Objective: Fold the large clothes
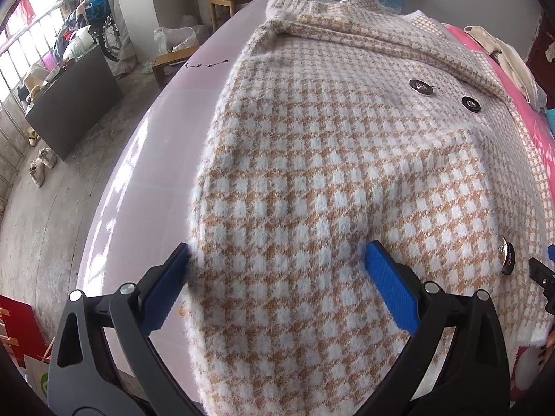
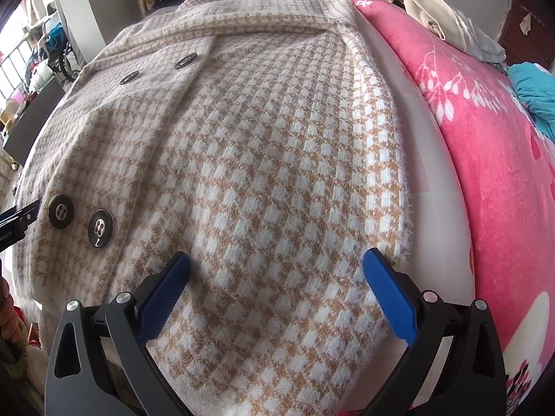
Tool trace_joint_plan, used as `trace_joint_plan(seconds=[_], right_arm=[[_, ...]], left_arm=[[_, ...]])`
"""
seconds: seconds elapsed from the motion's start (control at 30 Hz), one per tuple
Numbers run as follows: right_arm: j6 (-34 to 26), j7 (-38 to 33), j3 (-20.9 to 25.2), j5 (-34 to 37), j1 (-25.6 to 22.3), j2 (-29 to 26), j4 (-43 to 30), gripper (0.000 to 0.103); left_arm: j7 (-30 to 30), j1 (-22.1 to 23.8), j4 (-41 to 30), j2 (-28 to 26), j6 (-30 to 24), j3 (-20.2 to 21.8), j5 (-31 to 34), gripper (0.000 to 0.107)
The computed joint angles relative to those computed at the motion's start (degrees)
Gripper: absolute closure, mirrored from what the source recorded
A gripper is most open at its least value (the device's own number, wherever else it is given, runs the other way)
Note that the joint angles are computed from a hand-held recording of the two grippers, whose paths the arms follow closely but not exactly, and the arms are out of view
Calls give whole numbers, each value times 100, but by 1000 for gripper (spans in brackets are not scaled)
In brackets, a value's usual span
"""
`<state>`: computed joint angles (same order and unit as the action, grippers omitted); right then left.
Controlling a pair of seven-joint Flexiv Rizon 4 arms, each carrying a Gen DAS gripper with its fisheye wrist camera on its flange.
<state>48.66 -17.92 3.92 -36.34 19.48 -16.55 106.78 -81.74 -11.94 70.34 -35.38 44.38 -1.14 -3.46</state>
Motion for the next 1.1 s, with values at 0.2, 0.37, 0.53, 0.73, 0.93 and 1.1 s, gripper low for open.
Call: trace_joint_plan(seconds=[0.2, 0.37, 0.53, 0.73, 0.93, 1.1], right_arm=[[68, 95, 2, -217, 31, 40, 124, 6], [218, -45, 17, -173, -28, 81, 196, 6], [340, -42, -7, -254, -51, 109, 276, 6], [441, 156, -37, -503, -31, 149, 382, 6], [434, 17, -1, -444, -66, 137, 352, 6], [487, 63, -41, -509, -61, 125, 360, 6]], left_arm=[[232, 71, 128, 21, 194, -88, -88, 11], [727, 244, 387, 130, 492, -285, -377, 11], [1445, 483, 951, 457, 924, -490, -839, 12], [2118, 756, 1553, 802, 985, -692, -1630, 19], [1965, 737, 1532, 726, 640, -576, -1884, 39], [2050, 821, 1363, 518, 637, -702, -2180, 42]])
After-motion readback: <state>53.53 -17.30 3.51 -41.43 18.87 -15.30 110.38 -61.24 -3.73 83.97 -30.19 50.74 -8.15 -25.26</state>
